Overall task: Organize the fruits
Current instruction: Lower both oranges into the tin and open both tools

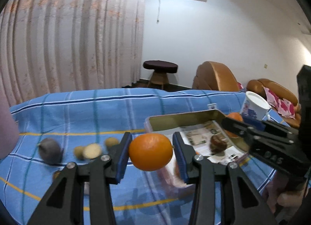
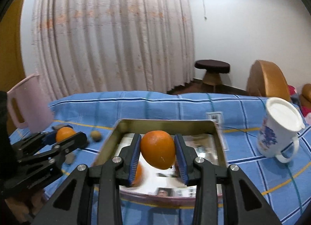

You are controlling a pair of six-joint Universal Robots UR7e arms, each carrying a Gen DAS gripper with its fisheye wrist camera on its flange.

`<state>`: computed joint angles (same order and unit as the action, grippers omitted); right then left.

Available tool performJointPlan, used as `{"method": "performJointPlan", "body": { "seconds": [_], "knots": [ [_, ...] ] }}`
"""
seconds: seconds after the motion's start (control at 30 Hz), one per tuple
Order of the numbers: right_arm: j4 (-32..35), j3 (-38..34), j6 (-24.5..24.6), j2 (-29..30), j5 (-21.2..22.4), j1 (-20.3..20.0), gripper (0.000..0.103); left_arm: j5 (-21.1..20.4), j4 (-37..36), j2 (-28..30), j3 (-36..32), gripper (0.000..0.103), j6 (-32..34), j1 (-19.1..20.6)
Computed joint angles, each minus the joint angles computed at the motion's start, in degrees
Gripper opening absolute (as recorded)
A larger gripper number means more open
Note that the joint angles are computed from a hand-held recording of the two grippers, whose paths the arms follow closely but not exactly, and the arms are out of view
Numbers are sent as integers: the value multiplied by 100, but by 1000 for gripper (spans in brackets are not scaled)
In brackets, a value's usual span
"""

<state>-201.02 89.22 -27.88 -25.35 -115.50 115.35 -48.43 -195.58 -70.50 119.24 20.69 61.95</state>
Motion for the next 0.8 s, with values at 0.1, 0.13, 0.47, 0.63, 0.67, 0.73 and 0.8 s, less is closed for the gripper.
{"method": "performJointPlan", "body": {
  "seconds": [0.1, 0.13, 0.47, 0.63, 0.67, 0.73, 0.8],
  "knots": [
    [70, -113, -81, 45, -235, -52, 37, -93, 249, 157, -157, 45, -118, -21],
    [90, -154, -117, 74, -323, -58, 37, -103, 299, 213, -195, 45, -129, -21],
    [428, -288, -42, 128, -518, -164, 37, 255, 559, 672, -453, 45, -56, -77],
    [569, -399, -59, 202, -601, -163, 37, 350, 762, 703, -528, 45, -177, -36],
    [612, -403, -44, 204, -588, -168, 37, 378, 750, 710, -531, 45, -169, -40],
    [605, -410, -78, 222, -602, -163, 38, 483, 729, 728, -532, 45, -152, -54],
    [582, -432, -136, 252, -639, -145, 38, 575, 648, 756, -531, 46, -152, -72]
  ]
}}
